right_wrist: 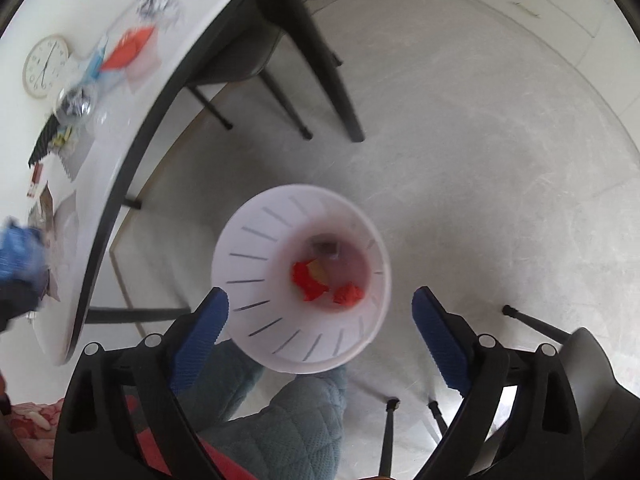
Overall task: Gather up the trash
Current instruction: 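Carry both items over the white bin and release them, then grasp the brown snack packet with the left gripper while the right grasps the printed packet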
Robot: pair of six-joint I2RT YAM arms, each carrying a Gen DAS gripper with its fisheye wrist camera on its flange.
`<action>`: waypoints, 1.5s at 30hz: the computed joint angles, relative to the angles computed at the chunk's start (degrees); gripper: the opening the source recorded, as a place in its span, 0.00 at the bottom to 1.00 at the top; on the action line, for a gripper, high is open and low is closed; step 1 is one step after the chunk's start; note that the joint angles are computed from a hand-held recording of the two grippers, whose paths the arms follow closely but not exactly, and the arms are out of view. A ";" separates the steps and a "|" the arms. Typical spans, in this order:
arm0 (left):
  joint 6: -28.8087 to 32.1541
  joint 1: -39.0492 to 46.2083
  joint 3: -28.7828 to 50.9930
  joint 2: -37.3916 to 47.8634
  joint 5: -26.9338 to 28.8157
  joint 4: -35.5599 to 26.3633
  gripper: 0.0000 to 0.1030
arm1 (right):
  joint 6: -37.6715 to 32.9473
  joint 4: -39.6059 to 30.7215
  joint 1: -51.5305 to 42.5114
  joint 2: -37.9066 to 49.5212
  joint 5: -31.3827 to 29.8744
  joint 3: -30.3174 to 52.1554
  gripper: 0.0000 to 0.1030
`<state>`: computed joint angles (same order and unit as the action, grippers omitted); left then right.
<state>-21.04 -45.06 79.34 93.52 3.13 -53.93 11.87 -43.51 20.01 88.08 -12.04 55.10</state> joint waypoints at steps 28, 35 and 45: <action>-7.11 4.00 -5.29 -14.98 -13.16 -10.18 0.92 | -0.23 -8.87 8.40 1.81 -1.95 20.58 0.97; -8.08 12.49 -15.43 -31.83 -16.51 -19.90 0.92 | -7.56 -12.74 21.79 15.02 -3.77 37.27 0.97; -7.83 23.34 -25.46 -47.50 -14.47 -28.06 0.92 | -41.30 -33.74 37.42 42.63 1.17 79.85 0.97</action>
